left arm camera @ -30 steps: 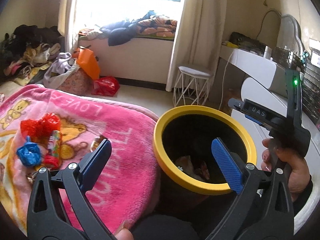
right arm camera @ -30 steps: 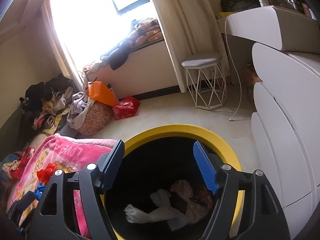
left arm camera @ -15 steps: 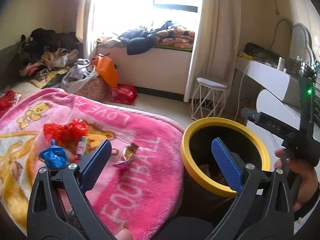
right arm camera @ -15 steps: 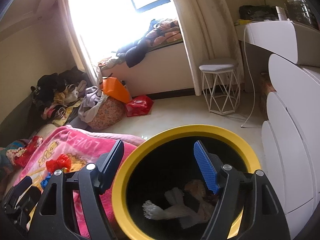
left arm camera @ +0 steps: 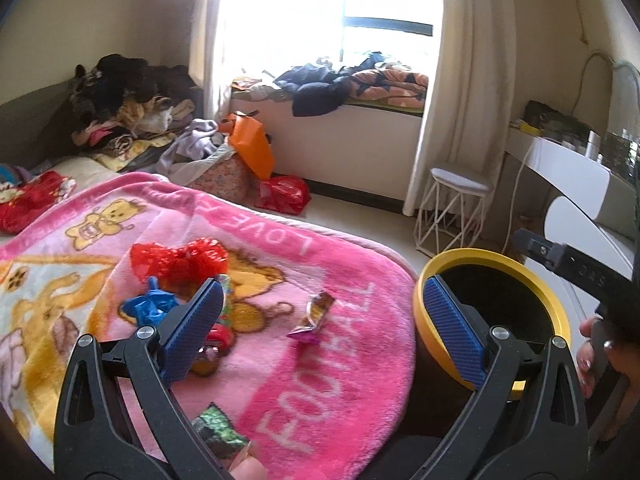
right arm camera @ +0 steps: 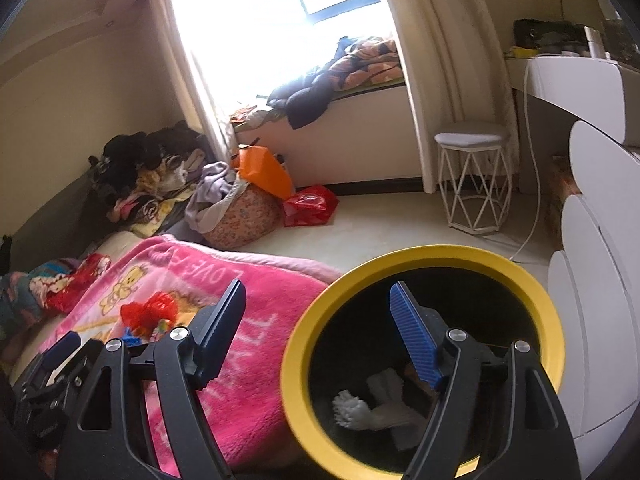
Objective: Collect trash
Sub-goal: 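Move both open tools back toward the wrappers on the blanket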
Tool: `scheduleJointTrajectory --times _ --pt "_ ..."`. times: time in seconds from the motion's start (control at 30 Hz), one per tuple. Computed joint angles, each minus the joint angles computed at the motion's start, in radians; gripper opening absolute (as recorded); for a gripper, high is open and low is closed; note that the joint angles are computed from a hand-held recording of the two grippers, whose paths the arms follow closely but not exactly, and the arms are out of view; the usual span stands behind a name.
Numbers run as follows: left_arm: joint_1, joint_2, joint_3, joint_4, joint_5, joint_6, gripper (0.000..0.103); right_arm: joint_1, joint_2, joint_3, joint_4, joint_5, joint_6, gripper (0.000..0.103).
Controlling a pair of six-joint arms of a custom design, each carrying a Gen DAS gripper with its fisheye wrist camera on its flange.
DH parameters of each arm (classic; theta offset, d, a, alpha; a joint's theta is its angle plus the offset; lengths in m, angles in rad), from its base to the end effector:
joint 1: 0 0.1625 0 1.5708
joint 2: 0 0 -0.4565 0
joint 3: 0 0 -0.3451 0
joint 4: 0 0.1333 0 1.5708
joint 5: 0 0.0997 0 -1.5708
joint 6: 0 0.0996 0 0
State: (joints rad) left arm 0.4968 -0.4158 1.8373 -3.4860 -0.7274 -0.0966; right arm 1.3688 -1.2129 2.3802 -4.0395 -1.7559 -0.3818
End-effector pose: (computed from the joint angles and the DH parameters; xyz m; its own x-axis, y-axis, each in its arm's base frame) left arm -0.4180 -0.4629 -0.0054 -0.6998 0.3734 -0.6089 0.7099 0.4579 -0.5351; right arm 0.0291 -0.4309 0.3427 -0.8805 0.2471 0.4046 -0.2960 0.3802 -0.8763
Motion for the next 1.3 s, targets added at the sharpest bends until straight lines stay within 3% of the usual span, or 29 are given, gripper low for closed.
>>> scheduleJointTrajectory --times 1.1,1.3 --pt "0.071 -0.086 0.077 -0.046 0.131 -0.090 0.092 0.162 0.148 0.004 0.061 -0.039 -0.110 0.072" --pt "0.088 -0.102 0.090 -0.044 0.154 -0.112 0.092 0.188 0.163 -0.010 0.140 -0.041 -0.096 0.072"
